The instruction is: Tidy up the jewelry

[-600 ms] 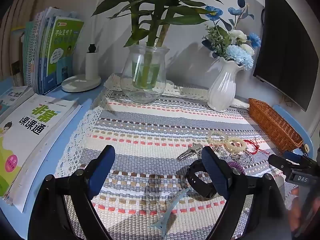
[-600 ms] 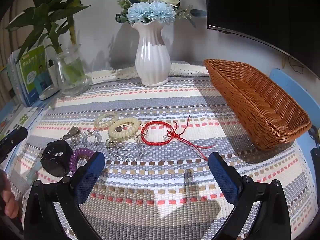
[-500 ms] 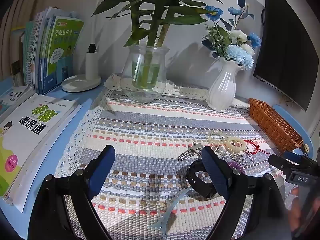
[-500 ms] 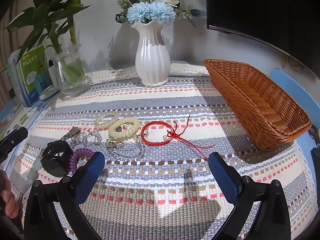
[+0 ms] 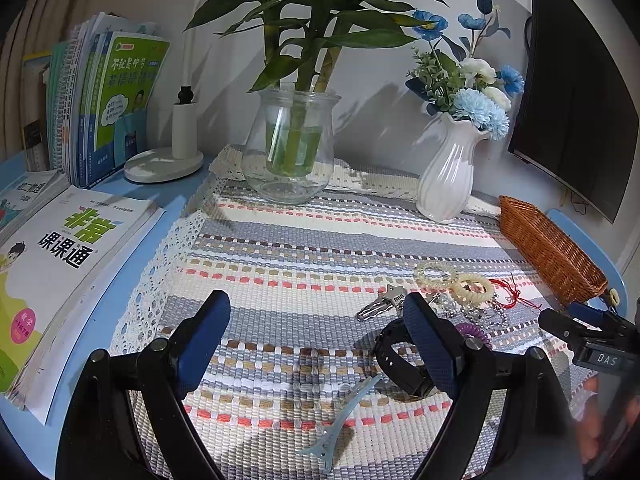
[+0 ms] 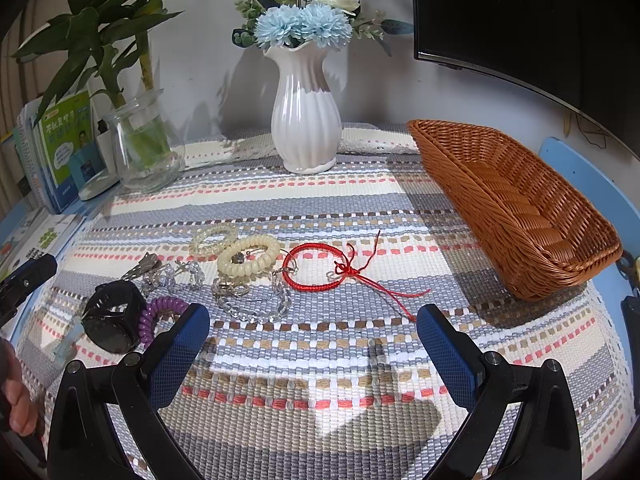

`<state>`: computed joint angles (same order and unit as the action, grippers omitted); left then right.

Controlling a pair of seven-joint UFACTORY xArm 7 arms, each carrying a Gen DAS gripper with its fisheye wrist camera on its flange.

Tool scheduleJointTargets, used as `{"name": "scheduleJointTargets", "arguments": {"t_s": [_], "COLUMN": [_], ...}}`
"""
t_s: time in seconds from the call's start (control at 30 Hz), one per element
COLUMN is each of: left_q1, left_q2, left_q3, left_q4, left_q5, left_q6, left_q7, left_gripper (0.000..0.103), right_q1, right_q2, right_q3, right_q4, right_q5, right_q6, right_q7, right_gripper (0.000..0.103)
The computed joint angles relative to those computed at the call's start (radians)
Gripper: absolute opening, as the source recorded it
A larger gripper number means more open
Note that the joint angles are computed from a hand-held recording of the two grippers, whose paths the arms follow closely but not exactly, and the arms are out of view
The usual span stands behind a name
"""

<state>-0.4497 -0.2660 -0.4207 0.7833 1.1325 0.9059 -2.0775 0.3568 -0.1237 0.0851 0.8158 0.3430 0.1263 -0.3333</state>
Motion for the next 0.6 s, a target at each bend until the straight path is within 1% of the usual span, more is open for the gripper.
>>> {"name": "scheduleJointTargets", "arguments": {"t_s": [0.6], "left_q1": [-0.006], "left_q2": [0.006], "left_q3": [0.0], "left_q4": [0.002], "left_q5": [0.001], "left_q6": [0.006], "left_q7": [-0.006], "left_gripper": [0.089], "right_q1": [0.002], "right_q2": [-0.001], "right_q3": [-0.001], "right_q4": [-0.004], "right_q5": [-0.001], "right_q6": [-0.005], "right_q7": [0.001], "right_gripper": [0.103]}}
